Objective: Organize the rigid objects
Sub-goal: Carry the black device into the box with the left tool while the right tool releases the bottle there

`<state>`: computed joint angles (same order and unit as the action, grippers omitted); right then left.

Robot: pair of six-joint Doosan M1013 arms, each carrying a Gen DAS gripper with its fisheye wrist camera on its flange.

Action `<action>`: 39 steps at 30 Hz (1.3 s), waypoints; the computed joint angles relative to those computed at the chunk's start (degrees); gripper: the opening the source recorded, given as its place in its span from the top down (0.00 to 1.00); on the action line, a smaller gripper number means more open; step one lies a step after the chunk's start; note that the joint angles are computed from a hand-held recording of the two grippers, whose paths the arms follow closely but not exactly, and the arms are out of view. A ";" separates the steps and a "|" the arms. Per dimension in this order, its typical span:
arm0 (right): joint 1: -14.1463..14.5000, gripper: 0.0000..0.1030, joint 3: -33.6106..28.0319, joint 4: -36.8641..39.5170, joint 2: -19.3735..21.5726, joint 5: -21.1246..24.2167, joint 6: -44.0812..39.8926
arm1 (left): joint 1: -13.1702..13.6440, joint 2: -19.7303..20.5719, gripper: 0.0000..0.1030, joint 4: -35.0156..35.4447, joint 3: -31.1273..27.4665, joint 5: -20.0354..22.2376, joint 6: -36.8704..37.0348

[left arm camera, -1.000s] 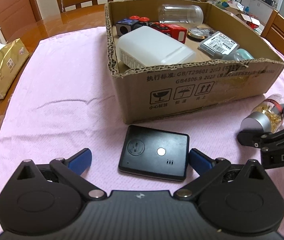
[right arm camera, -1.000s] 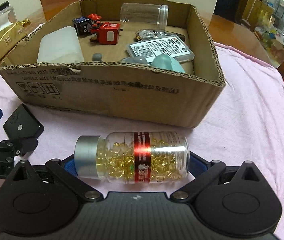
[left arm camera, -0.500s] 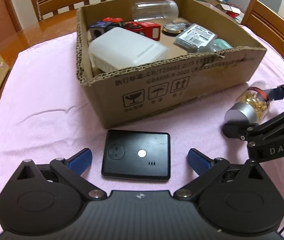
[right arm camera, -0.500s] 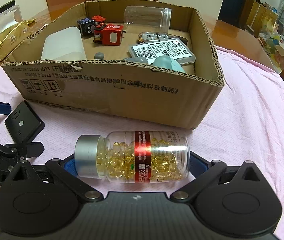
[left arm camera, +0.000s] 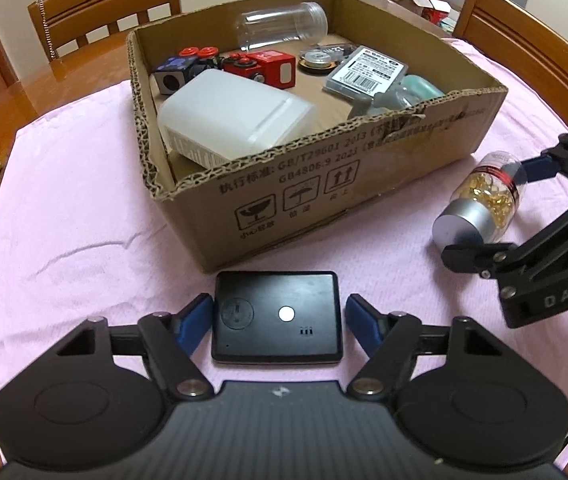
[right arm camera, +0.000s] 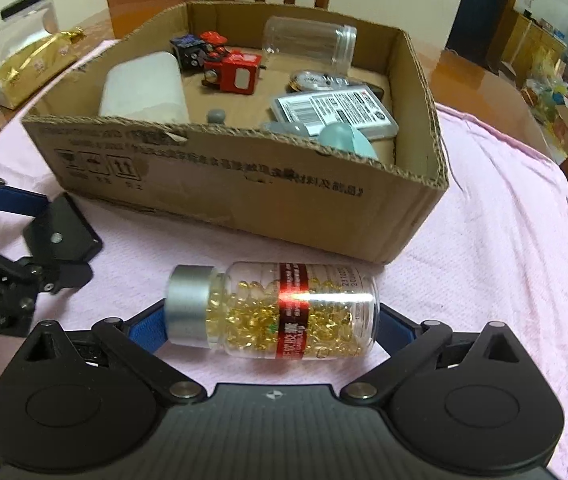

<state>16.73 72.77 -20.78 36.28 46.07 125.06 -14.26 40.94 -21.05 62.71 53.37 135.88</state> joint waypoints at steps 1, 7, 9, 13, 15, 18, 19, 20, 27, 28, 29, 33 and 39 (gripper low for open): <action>0.04 0.00 0.06 -0.20 -0.12 -0.24 0.28 | -0.07 0.10 0.28 0.58 -0.26 0.25 -0.44; 0.05 0.04 -1.27 0.08 0.34 0.82 -0.35 | -0.56 0.21 0.30 3.35 -0.79 0.84 -5.38; 0.15 0.06 -1.77 -0.45 0.61 1.64 -0.26 | -0.59 0.11 0.30 3.36 -0.58 0.62 -5.57; 0.13 0.06 -2.34 0.12 0.81 2.74 -1.22 | -0.62 0.16 0.33 3.26 -0.73 0.92 -4.93; 0.17 0.06 -2.40 0.14 0.83 2.90 -1.85 | -0.59 0.29 0.33 3.17 -1.01 1.42 -4.39; 0.12 0.06 -2.48 0.81 0.80 3.19 -3.24 | -0.62 0.41 0.33 3.53 -1.37 2.18 -3.92; 0.12 0.06 -2.46 1.02 0.75 3.28 -3.71 | -0.64 0.39 0.33 3.65 -1.39 2.35 -3.61; 0.09 0.06 -2.46 1.33 0.69 3.40 -4.35 | -0.62 0.36 0.33 3.69 -1.41 2.67 -3.06; -0.37 0.06 -1.70 5.00 -0.51 2.82 -8.83 | -0.45 -0.20 0.33 2.82 -1.91 5.16 0.83; -0.44 0.06 -1.67 5.38 -0.70 2.88 -9.38 | -0.38 -0.34 0.33 2.58 -2.11 5.83 1.46; -0.52 0.06 -1.65 5.67 -0.89 2.94 -10.05 | -0.31 -0.45 0.33 2.28 -2.38 6.53 1.89; -1.04 0.06 -1.24 8.21 -2.18 2.56 -14.23 | 0.03 -1.23 0.33 0.77 -3.54 9.93 4.80; -2.20 0.06 -0.52 12.45 -4.79 1.61 -22.19 | 0.30 -2.17 0.33 -3.58 -6.00 11.45 8.04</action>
